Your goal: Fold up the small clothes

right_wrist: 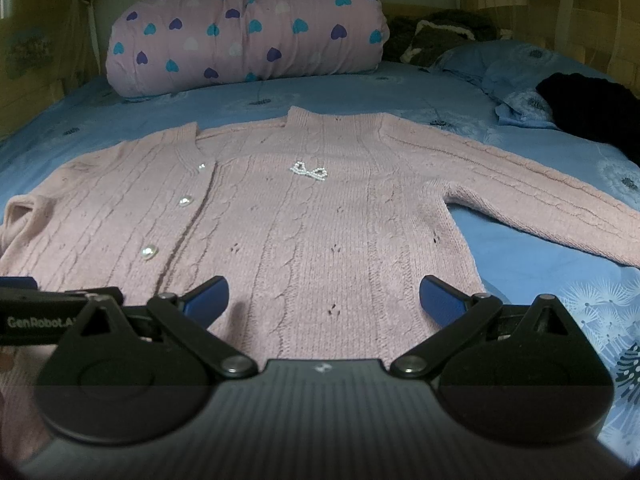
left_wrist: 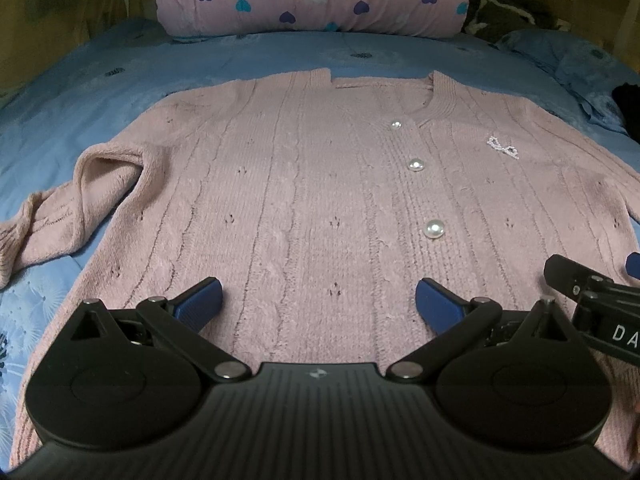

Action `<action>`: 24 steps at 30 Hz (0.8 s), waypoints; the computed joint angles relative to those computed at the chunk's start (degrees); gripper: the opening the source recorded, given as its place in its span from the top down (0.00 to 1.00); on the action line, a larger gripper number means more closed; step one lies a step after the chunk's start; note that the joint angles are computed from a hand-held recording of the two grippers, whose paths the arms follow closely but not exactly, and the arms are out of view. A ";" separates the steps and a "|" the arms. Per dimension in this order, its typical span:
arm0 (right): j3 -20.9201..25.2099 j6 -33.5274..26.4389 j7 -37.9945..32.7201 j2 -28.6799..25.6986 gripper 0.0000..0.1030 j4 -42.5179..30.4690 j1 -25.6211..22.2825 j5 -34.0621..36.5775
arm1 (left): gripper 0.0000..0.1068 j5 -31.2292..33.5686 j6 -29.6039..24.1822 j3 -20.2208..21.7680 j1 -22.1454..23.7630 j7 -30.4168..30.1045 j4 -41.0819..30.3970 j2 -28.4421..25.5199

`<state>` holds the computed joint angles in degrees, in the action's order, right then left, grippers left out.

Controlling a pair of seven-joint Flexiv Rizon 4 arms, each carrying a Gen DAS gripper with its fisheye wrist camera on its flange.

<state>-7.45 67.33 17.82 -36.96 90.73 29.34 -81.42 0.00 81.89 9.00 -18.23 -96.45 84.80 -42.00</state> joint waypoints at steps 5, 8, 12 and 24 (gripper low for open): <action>0.03 0.03 -0.03 -0.01 0.00 0.00 -0.04 0.06 | 0.04 0.12 -0.09 -0.04 0.05 0.03 -0.06 -0.02; 0.09 -0.01 -0.35 -0.05 0.00 -0.03 -0.07 0.30 | 0.04 0.12 -0.18 -0.29 0.25 0.24 0.00 0.09; 0.11 -0.05 -0.67 -0.43 0.00 -0.15 0.03 0.93 | 0.04 0.15 -0.69 -0.54 0.42 0.62 -0.11 0.18; -0.01 0.97 -3.09 -0.93 0.00 0.09 0.44 7.76 | 0.04 -0.88 -1.06 -2.86 1.96 2.68 0.46 0.92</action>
